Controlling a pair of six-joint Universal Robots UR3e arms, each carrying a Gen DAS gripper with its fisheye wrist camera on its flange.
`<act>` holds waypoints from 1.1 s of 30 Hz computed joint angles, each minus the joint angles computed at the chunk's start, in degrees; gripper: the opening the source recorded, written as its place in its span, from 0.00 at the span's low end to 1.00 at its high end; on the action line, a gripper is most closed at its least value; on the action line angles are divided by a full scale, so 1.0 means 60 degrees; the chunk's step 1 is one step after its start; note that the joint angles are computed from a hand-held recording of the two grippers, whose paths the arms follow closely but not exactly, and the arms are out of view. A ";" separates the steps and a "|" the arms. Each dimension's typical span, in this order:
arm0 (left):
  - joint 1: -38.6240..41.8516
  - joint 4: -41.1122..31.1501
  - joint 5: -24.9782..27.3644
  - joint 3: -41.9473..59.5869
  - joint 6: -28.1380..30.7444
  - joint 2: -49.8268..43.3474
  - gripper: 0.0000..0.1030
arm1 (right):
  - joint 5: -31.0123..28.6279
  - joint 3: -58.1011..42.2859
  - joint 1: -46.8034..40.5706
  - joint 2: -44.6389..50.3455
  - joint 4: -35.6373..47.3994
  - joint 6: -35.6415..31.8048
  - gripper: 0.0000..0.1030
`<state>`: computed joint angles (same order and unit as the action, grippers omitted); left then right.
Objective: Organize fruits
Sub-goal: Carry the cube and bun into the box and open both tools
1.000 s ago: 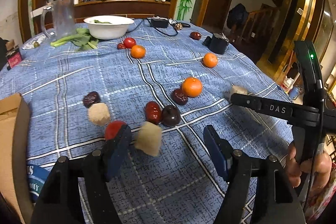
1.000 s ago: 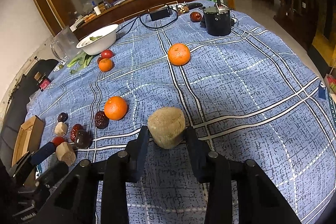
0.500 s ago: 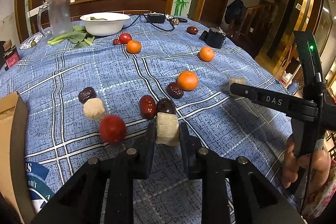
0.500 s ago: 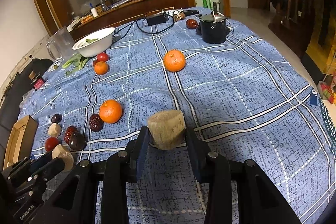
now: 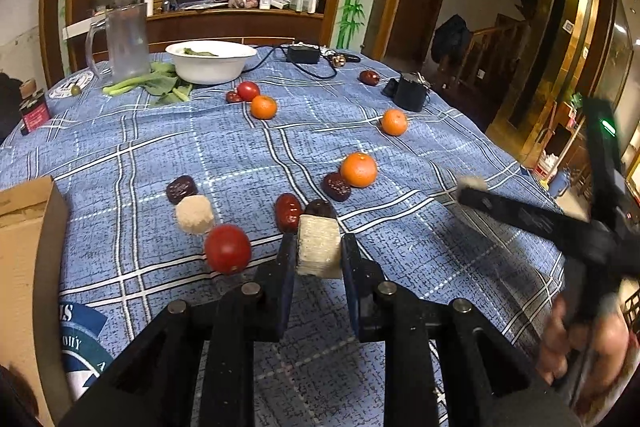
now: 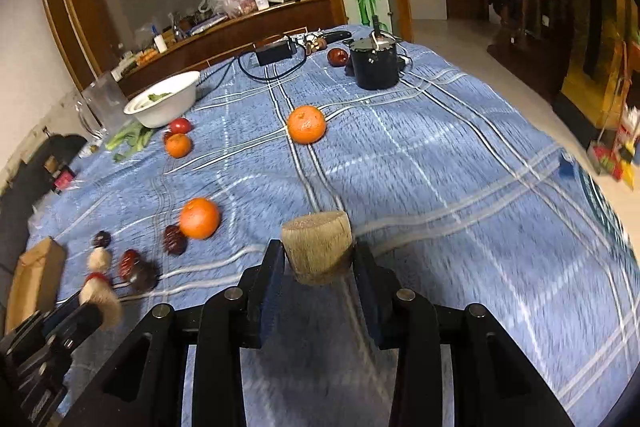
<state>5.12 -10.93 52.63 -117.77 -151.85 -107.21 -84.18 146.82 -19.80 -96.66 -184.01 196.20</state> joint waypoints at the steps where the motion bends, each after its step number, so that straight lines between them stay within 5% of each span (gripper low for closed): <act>1: 0.0049 -0.0058 -0.0044 0.0008 -0.0007 0.0003 0.20 | 0.0159 0.0334 -0.0023 -0.0501 0.0194 0.0079 0.37; 7: 0.0608 -0.0051 -0.0635 -0.0757 0.0210 0.0642 0.20 | -0.0706 0.0697 0.1082 -0.3435 0.2360 0.0579 0.37; 11: 0.1348 -0.0448 -0.1230 -0.1860 0.0951 0.1716 0.21 | -0.1749 -0.0080 0.2607 -0.3805 0.3091 0.1142 0.37; 16: 0.3687 -0.4791 -0.2412 -0.2777 0.3524 0.4809 0.21 | -0.2981 -0.1651 0.5012 -0.2551 0.3105 0.1633 0.37; 20: 0.6257 -0.9788 -0.3195 -0.1753 0.6298 0.6979 0.21 | -0.3161 -0.3620 0.6468 -0.0923 0.3066 0.1515 0.37; 22: 0.7336 -1.1166 -0.3366 -0.0753 0.7176 0.7090 0.21 | -0.2780 -0.4793 0.6836 -0.0025 0.3215 0.1338 0.37; 25: 0.7747 -1.0579 -0.3187 0.0426 0.6730 0.6194 0.21 | -0.2150 -0.6464 0.7181 0.1252 0.3600 0.1211 0.38; 29: 0.6939 -0.7569 -0.1740 0.2246 0.4548 0.3657 0.21 | -0.1214 -0.9139 0.7428 0.3235 0.4577 0.1096 0.38; 33: 0.6062 -0.7152 -0.0237 0.4572 0.3323 0.0990 0.21 | -0.0701 -1.2568 0.7704 0.5779 0.6180 0.0878 0.38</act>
